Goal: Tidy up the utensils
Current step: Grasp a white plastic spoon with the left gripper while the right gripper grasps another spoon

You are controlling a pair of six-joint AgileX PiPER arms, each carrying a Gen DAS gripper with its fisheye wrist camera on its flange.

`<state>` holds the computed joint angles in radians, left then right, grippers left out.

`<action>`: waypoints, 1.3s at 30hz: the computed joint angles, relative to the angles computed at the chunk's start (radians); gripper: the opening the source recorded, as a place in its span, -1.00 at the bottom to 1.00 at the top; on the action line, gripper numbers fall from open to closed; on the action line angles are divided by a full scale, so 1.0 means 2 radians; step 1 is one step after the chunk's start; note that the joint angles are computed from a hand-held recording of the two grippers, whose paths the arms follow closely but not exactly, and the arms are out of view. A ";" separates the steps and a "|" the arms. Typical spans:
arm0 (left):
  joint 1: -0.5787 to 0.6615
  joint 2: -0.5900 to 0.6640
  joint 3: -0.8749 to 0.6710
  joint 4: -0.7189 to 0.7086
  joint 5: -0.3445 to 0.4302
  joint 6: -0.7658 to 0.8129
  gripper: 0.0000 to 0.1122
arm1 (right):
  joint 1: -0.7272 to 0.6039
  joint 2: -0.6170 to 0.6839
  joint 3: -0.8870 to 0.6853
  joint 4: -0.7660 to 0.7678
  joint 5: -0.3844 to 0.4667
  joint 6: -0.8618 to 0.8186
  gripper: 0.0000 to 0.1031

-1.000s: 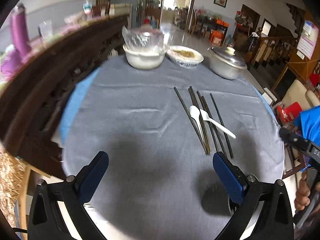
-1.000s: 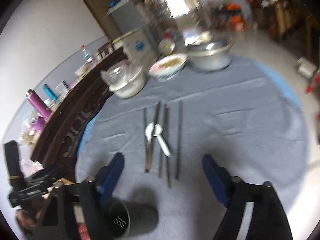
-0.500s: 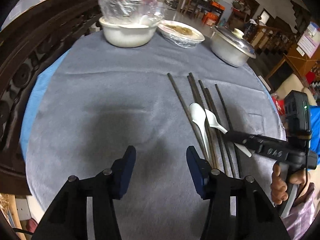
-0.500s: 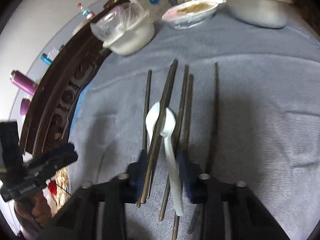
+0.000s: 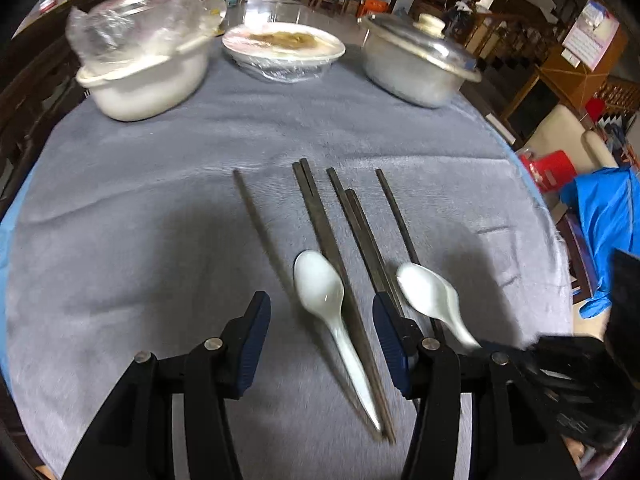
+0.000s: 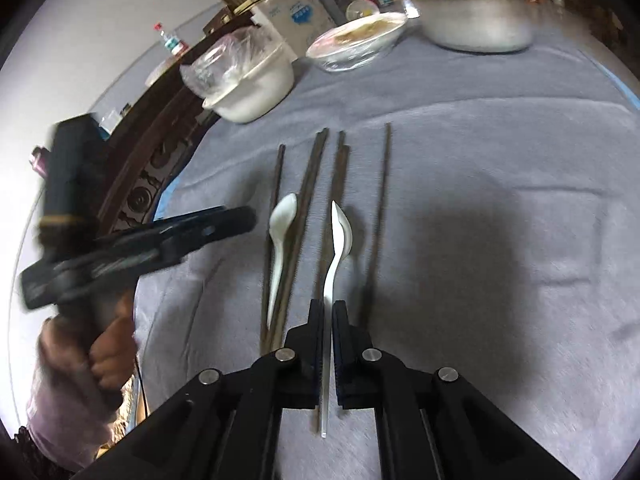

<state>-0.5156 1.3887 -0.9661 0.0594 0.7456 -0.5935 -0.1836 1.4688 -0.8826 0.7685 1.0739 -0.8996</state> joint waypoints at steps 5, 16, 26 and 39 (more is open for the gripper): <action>0.011 0.043 -0.004 -0.028 -0.020 0.025 -0.21 | -0.065 -0.004 0.003 0.004 0.027 -0.024 -0.90; 0.010 -0.021 0.070 -0.026 -0.030 0.083 -0.75 | -0.109 -0.012 0.027 -0.007 0.028 -0.035 -0.90; 0.033 -0.089 0.097 -0.076 0.040 0.175 -0.11 | -0.062 -0.018 0.008 -0.094 -0.011 0.048 -0.43; 0.081 -0.059 0.090 -0.113 0.007 0.194 -0.46 | 0.034 0.016 -0.013 -0.139 -0.130 0.146 -0.56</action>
